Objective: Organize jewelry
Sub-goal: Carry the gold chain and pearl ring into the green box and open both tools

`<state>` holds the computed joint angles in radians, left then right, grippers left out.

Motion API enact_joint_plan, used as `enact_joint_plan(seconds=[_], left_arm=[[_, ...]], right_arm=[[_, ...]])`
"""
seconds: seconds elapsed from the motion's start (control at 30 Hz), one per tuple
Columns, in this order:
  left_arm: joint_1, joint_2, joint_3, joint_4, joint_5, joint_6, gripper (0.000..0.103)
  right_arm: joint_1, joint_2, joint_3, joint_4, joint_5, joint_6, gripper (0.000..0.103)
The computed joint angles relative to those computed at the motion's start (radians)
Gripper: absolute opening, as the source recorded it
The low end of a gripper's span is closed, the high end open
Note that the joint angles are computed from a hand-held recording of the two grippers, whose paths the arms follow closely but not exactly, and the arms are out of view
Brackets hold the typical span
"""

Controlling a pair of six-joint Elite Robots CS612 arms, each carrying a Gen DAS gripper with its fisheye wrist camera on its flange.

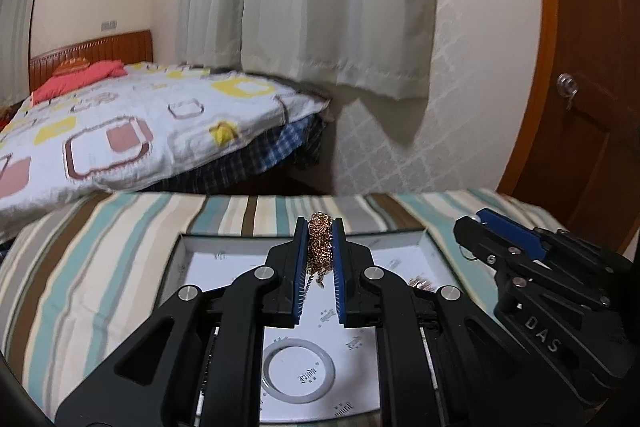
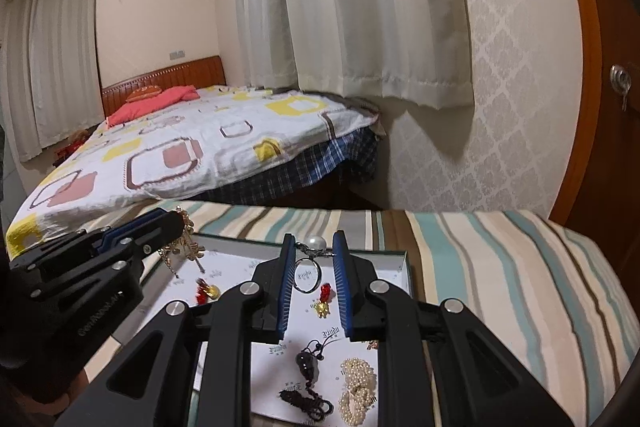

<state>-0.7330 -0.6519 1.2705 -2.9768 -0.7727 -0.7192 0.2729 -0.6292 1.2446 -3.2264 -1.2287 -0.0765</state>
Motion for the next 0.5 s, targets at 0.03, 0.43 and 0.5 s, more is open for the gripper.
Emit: enact_joint_plan(seconds=[0.03, 0.43, 0.5], left_arm=[[0.005, 0.007, -0.009, 0.020, -0.010, -0.011, 0.012], [0.043, 0.067, -0.091, 0.262, -0.120, -0.116, 0.012], [0.048, 0.069, -0.098, 0.303, -0.132, -0.136, 0.012]], right_arm=[[0.001, 0.011, -0.013, 0.015, -0.004, -0.002, 0.020], [0.011, 0.079, -0.106, 0.194, -0.052, -0.042, 0.020], [0.012, 0.085, -0.114, 0.215, -0.063, -0.045, 0.020]])
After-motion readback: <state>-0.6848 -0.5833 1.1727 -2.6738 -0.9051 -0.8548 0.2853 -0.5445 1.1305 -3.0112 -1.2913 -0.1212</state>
